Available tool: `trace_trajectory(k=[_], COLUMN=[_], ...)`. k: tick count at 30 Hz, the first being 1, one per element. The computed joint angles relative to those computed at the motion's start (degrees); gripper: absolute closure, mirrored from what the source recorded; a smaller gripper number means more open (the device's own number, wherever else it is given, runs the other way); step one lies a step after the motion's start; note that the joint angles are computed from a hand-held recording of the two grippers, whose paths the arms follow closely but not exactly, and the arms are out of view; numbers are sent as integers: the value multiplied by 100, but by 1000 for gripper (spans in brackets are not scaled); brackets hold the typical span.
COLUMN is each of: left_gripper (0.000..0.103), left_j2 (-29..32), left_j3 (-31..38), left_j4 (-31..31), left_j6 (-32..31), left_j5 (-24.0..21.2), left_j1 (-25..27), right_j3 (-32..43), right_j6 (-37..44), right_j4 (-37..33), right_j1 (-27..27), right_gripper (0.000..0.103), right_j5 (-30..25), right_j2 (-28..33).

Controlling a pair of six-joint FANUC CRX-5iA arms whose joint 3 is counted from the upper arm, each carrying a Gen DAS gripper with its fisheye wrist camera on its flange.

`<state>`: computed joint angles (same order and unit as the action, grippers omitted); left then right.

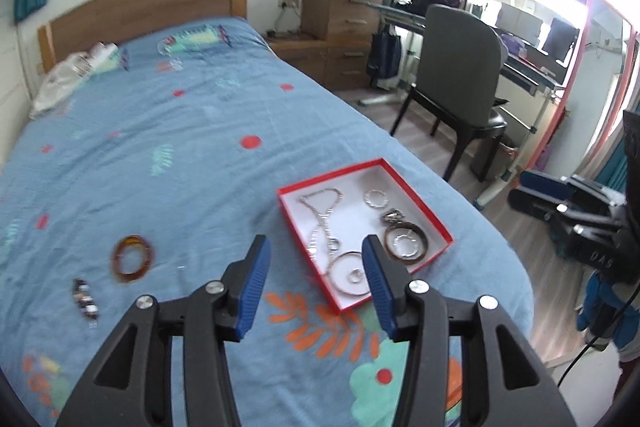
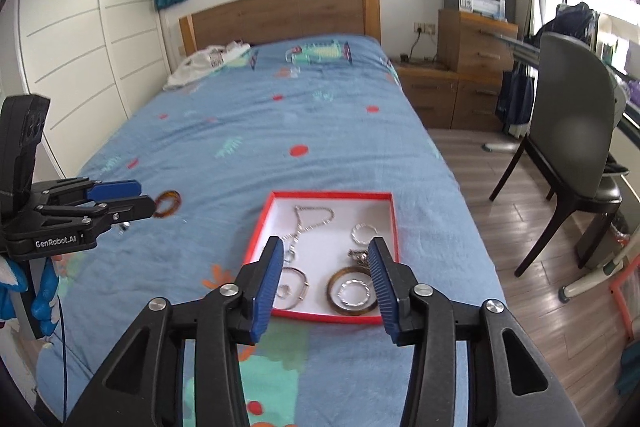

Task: Organize jewelry
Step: 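Withdraw both tools from the box toward the amber bangle and beaded bracelet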

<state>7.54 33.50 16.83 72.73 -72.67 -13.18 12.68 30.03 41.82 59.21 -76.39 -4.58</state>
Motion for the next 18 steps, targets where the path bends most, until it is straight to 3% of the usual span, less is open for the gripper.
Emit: trace_trajectory(k=[8, 18], left_gripper=[53, 51], left_j2=[-1094, -2051], left_j3=[-893, -1729], left_j4=[-57, -175], left_j6=[-135, -267], left_j5=[316, 657], left_j1=[527, 1161], right_j3=[113, 312], right_j6=[-371, -535], right_j4=[547, 665], right_j1=[596, 1052], right_gripper=[53, 52], right_j5=[-143, -296], right_j2=[23, 234])
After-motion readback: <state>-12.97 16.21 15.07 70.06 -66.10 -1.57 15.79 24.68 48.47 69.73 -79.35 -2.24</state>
